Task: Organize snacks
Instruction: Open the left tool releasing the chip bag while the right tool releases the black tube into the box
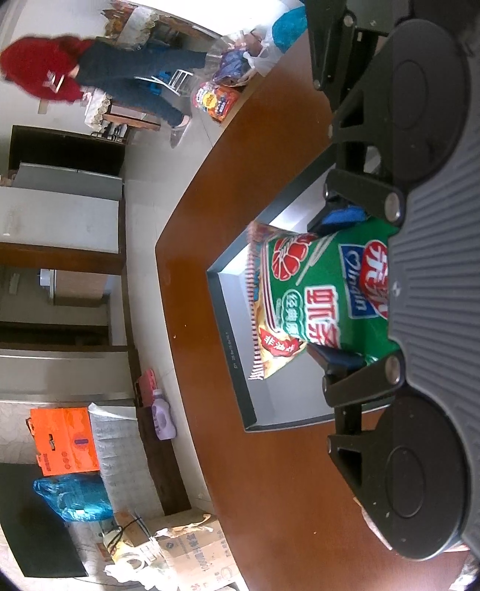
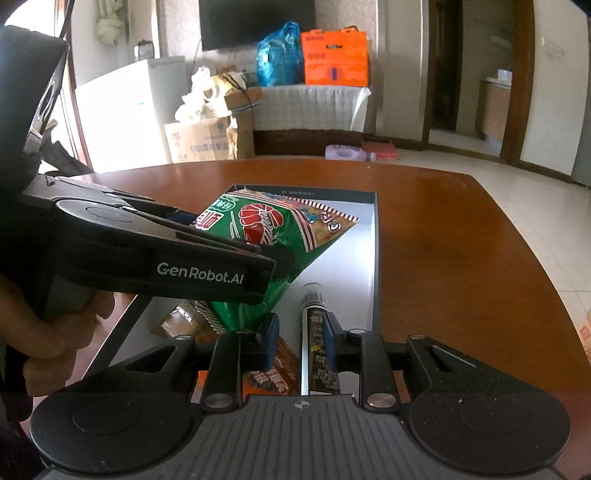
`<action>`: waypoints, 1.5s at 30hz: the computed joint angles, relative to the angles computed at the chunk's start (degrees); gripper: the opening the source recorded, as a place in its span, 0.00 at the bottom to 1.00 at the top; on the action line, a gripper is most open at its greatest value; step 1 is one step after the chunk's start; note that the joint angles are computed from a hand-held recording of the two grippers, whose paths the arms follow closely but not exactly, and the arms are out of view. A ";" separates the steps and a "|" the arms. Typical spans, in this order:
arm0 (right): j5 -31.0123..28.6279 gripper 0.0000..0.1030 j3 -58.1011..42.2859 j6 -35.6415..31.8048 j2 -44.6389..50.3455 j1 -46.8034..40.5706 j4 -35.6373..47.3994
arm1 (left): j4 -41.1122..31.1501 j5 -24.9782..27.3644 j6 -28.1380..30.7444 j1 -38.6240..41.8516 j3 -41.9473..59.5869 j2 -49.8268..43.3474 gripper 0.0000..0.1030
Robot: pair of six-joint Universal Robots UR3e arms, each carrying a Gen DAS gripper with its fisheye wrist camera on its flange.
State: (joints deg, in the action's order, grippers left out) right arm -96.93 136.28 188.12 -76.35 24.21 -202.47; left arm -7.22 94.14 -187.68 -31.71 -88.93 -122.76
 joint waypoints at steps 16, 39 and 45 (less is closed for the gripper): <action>-0.84 0.40 -0.27 0.64 0.64 1.41 -3.06 | 8.95 0.25 0.14 1.90 -8.04 5.14 0.81; -3.06 0.46 -12.39 1.67 3.33 11.30 2.22 | 12.72 -4.94 4.94 17.97 -35.34 29.22 0.81; -3.89 0.47 -18.66 1.99 6.56 14.52 5.54 | 10.53 -9.34 8.93 27.03 -43.84 39.23 0.81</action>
State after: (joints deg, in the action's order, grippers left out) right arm -100.83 117.62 190.11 -69.80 38.74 -196.93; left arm 3.32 84.80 -178.75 -4.67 -132.77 -83.52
